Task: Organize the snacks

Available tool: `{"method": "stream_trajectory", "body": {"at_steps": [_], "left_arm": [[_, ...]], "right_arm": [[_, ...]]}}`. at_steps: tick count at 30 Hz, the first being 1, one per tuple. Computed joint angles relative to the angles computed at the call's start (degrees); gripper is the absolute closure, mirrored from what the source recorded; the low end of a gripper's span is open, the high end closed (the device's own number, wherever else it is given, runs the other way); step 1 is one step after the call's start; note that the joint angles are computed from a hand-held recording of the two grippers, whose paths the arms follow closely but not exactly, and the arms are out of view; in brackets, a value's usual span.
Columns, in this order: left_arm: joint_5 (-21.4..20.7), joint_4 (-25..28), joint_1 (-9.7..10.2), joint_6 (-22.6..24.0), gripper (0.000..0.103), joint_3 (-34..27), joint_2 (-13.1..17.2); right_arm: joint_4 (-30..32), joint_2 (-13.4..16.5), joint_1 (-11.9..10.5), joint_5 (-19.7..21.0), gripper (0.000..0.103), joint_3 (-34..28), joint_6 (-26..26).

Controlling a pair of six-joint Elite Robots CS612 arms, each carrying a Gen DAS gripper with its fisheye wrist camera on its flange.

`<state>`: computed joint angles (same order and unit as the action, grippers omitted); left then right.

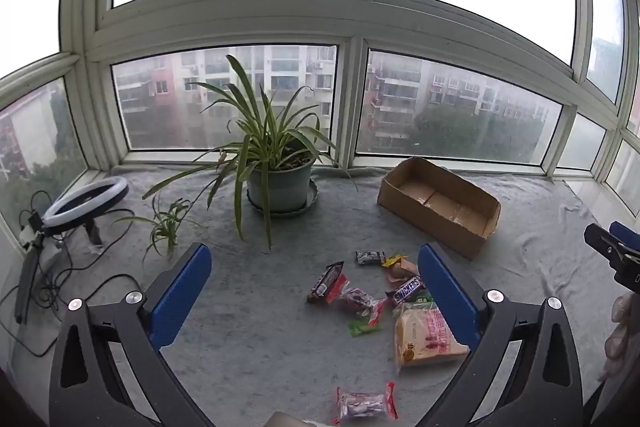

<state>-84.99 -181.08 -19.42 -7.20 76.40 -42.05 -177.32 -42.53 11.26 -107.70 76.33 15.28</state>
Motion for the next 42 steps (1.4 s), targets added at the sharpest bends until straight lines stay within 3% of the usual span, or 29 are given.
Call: {"method": "stream_trajectory", "body": {"at_steps": [9, 42], "left_arm": [[0.7, 1.3, -0.32, -0.3, 0.001, -0.1, 0.0], [-0.9, 1.7, -0.06, -0.7, 0.001, -0.5, 0.0]], "right_arm": [[-0.4, 0.7, 0.6, -1.7, 0.0, -1.1, -2.4], [-0.4, 0.6, 0.6, -1.6, 0.0, -0.7, -1.5]]}}
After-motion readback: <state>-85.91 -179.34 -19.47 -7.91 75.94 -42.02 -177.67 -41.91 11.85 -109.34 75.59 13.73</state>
